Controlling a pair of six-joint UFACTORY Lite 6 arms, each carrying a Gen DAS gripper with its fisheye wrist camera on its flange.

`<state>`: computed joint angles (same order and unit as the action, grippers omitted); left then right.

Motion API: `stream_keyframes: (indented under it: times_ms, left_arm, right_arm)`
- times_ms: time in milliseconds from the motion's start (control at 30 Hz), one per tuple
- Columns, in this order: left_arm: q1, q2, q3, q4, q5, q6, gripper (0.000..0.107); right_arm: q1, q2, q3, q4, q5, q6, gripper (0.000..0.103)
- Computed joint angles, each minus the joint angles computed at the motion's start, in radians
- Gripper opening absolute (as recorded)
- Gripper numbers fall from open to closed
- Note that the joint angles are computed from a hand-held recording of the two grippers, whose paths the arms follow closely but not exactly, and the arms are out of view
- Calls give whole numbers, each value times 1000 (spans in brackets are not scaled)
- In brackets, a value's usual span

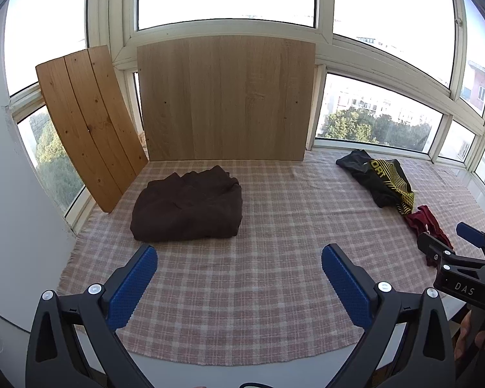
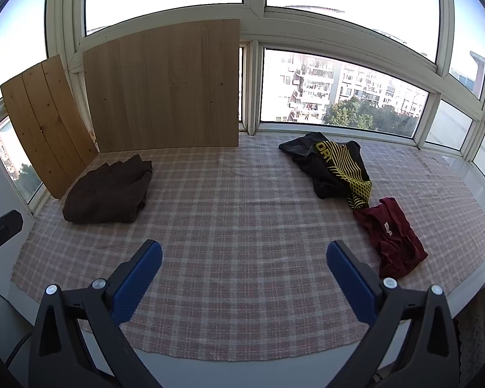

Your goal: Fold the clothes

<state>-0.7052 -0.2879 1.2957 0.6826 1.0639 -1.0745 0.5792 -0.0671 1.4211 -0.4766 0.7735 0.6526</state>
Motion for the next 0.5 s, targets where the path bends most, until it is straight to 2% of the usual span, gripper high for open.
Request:
stream_keyframes:
  times_ms: [200,500]
  left_arm:
    - [-40,25,23,47,49,-9,102]
    - [-7,4,0,30,14,9,102]
  right_arm:
    - [-2,5,3,5,0,-3,103]
    - [-1,8,3,4,2,0,103]
